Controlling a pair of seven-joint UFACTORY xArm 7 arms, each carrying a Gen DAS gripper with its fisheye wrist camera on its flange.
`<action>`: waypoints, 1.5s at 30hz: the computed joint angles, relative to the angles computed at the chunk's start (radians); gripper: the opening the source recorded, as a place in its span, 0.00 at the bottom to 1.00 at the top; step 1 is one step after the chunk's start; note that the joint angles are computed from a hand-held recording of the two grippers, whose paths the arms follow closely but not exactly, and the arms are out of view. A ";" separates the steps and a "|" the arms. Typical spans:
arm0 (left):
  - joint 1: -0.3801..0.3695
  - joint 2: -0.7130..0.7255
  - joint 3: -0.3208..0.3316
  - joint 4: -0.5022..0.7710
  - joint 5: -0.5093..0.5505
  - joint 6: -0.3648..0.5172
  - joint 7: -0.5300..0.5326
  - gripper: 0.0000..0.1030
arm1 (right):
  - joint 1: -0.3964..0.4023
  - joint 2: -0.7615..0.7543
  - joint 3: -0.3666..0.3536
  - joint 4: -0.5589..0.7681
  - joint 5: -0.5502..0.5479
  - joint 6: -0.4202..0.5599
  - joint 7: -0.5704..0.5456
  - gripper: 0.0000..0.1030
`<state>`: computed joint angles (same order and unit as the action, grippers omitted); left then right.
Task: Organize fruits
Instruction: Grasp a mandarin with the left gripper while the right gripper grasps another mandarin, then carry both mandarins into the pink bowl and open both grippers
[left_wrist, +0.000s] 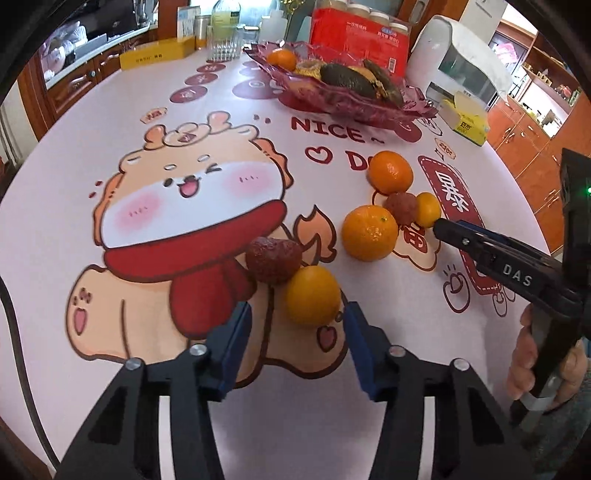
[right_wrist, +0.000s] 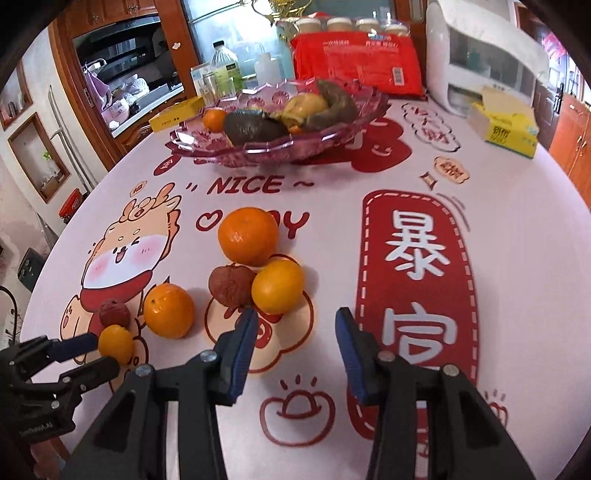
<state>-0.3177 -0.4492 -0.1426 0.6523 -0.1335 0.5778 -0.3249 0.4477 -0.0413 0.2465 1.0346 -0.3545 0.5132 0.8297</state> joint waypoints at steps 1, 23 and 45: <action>-0.001 0.008 -0.003 0.005 0.001 -0.001 -0.002 0.46 | 0.000 0.007 -0.002 -0.001 0.012 -0.010 -0.014 0.41; -0.014 0.058 -0.016 0.043 0.052 -0.031 -0.029 0.28 | 0.030 0.047 -0.020 0.000 -0.002 -0.127 -0.097 0.30; 0.135 0.238 -0.008 0.815 0.238 0.298 0.232 0.28 | 0.038 0.097 0.024 0.704 -0.058 0.352 -0.208 0.30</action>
<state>-0.1830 -0.2109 -0.1508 1.4675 0.1043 0.8755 -0.0932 0.4862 0.0553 0.2708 1.7389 -0.4121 0.8649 0.6216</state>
